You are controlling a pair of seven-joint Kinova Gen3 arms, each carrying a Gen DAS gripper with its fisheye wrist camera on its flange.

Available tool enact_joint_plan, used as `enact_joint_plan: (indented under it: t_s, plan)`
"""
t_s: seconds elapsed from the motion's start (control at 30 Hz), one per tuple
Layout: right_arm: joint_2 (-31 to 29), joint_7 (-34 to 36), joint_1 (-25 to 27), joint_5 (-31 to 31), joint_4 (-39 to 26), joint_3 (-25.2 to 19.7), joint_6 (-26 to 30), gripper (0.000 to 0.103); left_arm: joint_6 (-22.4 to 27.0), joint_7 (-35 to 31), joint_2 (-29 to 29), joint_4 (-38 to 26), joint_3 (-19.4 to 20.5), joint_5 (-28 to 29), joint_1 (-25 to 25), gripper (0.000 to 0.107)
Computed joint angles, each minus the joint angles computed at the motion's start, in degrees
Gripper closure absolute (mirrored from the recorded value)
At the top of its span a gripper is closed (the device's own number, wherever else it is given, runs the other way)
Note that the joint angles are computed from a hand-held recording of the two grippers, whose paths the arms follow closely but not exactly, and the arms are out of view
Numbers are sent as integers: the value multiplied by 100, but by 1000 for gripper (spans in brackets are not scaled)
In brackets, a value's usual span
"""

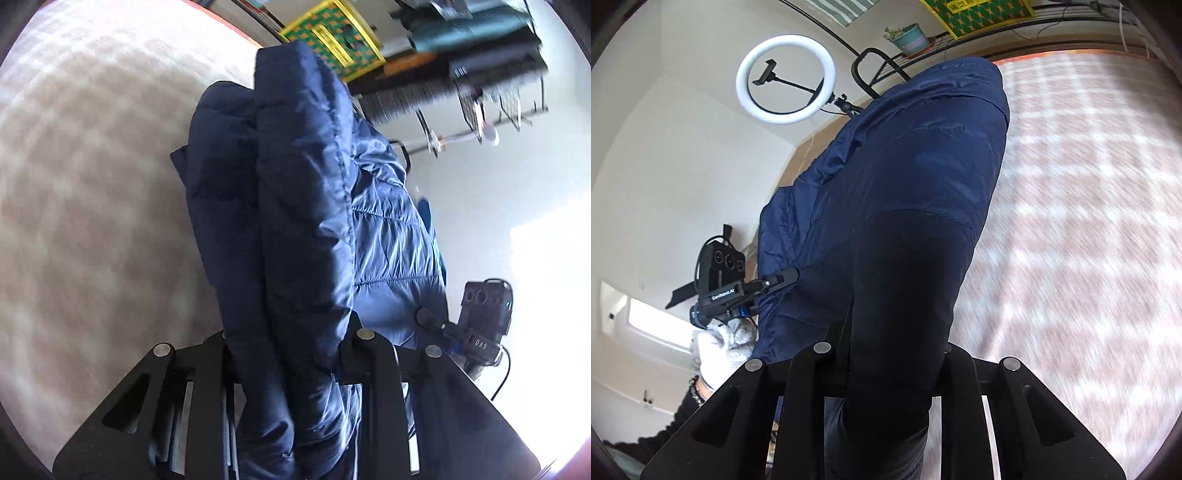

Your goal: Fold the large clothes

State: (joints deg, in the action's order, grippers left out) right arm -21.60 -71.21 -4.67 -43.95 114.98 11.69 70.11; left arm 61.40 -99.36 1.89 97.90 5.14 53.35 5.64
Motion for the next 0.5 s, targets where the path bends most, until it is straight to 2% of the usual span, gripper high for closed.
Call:
enact_joint_plan:
  t_s: [0.27,0.33,0.4,0.5]
  plan:
    - [-308,-902,-43,618,-545,-351,343,85,-202,729,-772,427,370,-476,817,83]
    - [-327,-1079,-116,724,-657,-399,359,85,-219,841,-828,414,444,-612,1017,83]
    - [-462,-1063,-150,804,-546,-245,410,85,-242,956,-798,337,495,-695,1184,82]
    - [-497,-1140,-194,801,-361,-254,217,84,-306,1157,-720,258,502,-810,1306,77]
